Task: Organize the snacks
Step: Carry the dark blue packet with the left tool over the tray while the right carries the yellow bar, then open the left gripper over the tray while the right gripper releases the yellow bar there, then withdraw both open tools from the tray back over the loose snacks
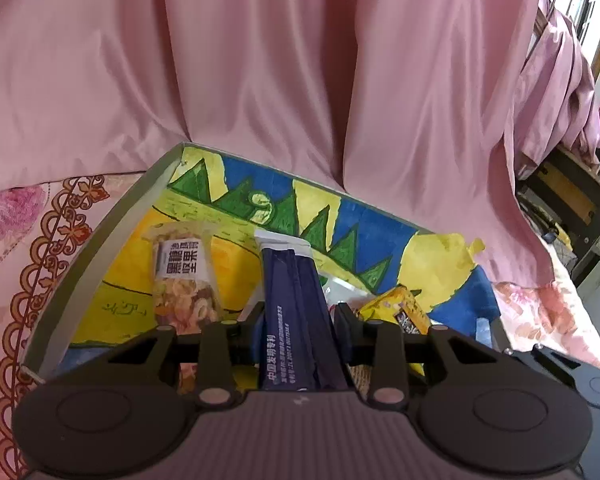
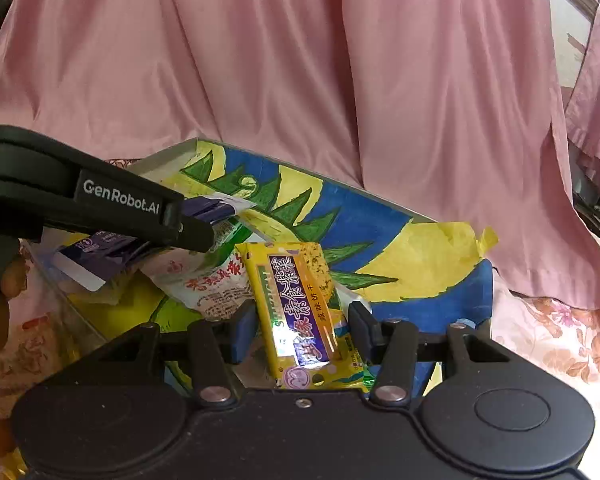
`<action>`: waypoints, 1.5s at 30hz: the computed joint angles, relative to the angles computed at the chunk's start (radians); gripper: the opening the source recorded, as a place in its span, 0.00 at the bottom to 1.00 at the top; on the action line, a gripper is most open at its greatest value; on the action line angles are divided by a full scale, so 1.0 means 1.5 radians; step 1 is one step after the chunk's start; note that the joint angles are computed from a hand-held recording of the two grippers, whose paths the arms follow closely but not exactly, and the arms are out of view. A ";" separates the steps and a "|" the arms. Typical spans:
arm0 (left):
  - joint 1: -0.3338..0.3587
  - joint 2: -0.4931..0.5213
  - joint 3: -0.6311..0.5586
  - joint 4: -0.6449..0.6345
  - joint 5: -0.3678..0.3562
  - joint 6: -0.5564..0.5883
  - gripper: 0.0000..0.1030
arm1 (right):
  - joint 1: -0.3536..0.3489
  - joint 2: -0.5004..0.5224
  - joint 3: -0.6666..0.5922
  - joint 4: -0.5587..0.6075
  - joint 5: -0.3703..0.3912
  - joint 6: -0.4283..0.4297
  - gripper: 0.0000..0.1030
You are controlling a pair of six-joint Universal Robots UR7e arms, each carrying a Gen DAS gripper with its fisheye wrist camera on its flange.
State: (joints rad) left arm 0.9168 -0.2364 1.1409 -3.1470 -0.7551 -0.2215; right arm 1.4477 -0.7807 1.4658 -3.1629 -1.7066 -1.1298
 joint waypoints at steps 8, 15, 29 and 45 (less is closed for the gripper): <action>-0.002 0.003 -0.005 0.025 0.014 0.004 0.50 | -0.001 -0.002 -0.011 0.038 -0.007 0.027 0.51; -0.014 -0.014 0.020 0.002 0.027 -0.004 0.65 | -0.002 -0.025 0.009 0.031 0.011 0.060 0.61; -0.111 -0.044 0.111 -0.251 0.163 0.174 0.96 | -0.007 -0.152 0.152 -0.104 0.133 0.108 0.91; -0.212 -0.077 0.261 -0.435 0.334 0.258 1.00 | -0.051 -0.339 0.375 -0.184 0.209 0.138 0.99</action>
State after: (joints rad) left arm 0.5989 -0.3516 1.5331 -3.7999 -0.2544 0.1656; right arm 1.3711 -1.2895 2.0278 -3.4384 -1.3931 -0.9231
